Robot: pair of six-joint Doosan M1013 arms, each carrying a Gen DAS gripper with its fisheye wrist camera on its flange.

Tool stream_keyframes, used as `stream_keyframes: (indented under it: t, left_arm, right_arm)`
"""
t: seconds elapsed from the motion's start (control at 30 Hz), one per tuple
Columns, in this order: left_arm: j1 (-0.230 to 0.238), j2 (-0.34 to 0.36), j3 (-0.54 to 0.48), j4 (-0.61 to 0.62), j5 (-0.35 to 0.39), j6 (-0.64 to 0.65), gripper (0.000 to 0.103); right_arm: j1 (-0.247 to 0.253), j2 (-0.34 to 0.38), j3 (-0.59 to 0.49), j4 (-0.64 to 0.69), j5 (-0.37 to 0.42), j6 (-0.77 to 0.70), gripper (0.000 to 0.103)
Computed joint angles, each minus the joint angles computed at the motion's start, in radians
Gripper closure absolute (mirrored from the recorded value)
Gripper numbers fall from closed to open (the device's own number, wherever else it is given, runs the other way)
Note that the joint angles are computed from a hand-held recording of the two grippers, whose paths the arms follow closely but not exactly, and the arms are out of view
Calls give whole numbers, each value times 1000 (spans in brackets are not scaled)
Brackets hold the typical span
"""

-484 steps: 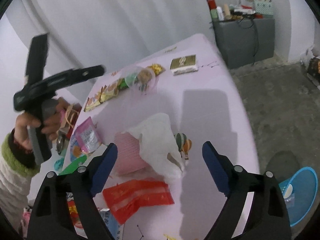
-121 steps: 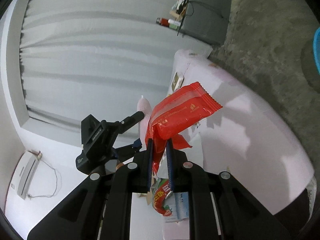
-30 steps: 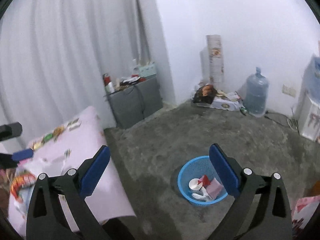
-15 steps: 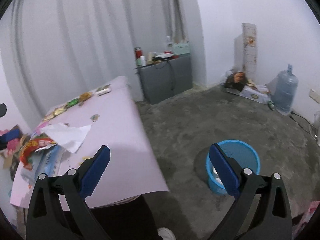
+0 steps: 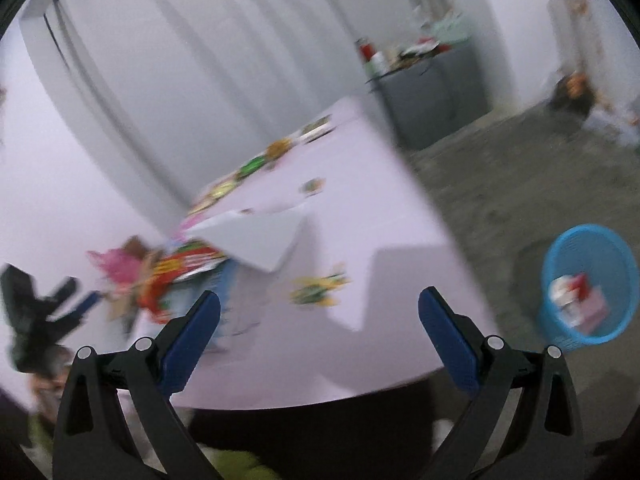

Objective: Collect trash
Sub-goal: 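Reach the right tool to the white tissue and close on it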

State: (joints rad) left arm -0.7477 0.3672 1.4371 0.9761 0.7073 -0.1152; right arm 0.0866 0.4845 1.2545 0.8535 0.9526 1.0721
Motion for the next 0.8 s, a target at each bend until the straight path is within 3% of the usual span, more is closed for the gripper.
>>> stream_keyframes:
  t: [0.17, 0.37, 0.57, 0.8]
  left_arm:
    - [8, -18, 50, 71, -38, -71, 9]
    - [25, -26, 92, 137, -104, -165, 9]
    - [43, -30, 121, 233, -146, -275, 9]
    - [68, -31, 150, 337, -196, -414, 9]
  right_arm:
    - [13, 37, -40, 43, 88, 39, 8]
    - [46, 88, -129, -36, 143, 128, 17]
    - [35, 224, -266, 177, 375, 362, 26]
    - [72, 317, -362, 261, 478, 570, 27]
